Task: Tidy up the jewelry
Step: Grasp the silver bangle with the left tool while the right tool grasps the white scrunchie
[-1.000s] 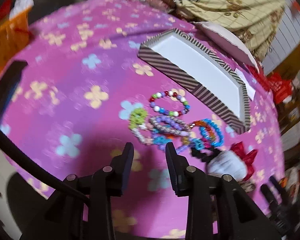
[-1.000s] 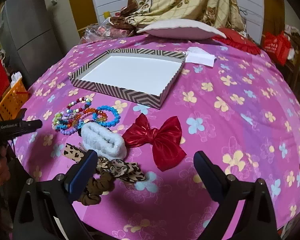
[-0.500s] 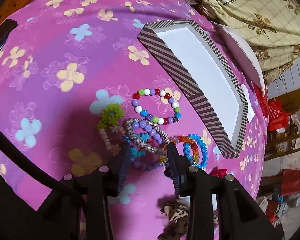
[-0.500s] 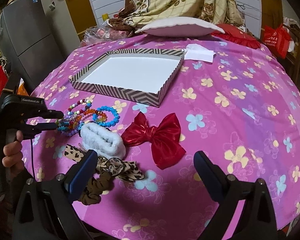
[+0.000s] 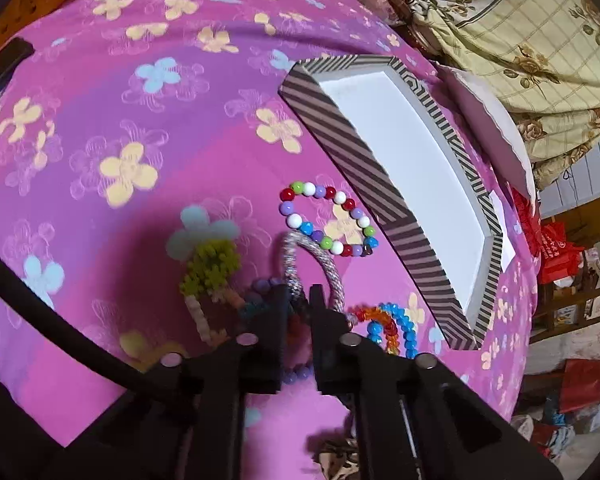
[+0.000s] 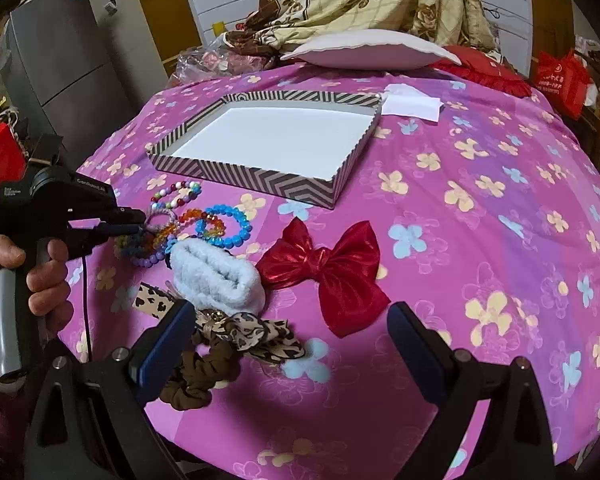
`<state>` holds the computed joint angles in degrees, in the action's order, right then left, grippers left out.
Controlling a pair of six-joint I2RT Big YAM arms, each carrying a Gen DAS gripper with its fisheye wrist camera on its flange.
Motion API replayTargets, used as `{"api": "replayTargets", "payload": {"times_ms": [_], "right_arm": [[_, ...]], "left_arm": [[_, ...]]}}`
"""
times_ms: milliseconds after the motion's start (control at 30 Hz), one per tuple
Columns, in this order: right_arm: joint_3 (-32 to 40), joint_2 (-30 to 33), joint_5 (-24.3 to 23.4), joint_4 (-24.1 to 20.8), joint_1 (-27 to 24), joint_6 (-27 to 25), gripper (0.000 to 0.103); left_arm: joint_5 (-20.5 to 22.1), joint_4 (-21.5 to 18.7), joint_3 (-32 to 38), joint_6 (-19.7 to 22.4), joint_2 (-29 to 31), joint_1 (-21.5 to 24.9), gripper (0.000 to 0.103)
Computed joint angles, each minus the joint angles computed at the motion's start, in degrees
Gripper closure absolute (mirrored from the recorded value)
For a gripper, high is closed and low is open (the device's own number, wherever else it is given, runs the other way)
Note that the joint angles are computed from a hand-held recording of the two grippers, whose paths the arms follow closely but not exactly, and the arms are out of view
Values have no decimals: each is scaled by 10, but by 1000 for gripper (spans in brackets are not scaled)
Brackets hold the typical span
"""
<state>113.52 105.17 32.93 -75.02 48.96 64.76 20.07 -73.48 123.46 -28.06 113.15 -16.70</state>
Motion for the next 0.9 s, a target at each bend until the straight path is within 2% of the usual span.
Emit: {"api": "replayTargets", "payload": {"times_ms": [267,433,467,533,600,700,767,800,833,900], "right_arm": [[19,13,-2,-1,-1,-14,4],[43,32,-16,5,-8,-54,5],[49,37,-22,6,-11,-64,6],[47,37,-44,33,-18,-85,21],[45,40,-66,60,-26,-98,22],[76,69,-99,42,-38,-134,22],[74,74,-122,50,-43,-154,22],[71,75,-141,55,-46,-161,31],[57,69,-156,73,-48,-158,59],[22,49,-168,117,-51,-140,67]], "left_arm": [[24,20,-16,28,-30,14,100],[31,20,-27,63,-55,19,100],[30,20,-29,70,-58,19,100],[28,19,-32,80,-64,19,101],[28,23,-40,87,-72,21,100],[20,26,-49,95,-80,21,100],[17,25,-53,103,-83,21,100],[15,24,-56,106,-85,21,100],[13,23,-57,110,-87,21,100],[10,25,-61,113,-90,22,101]]}}
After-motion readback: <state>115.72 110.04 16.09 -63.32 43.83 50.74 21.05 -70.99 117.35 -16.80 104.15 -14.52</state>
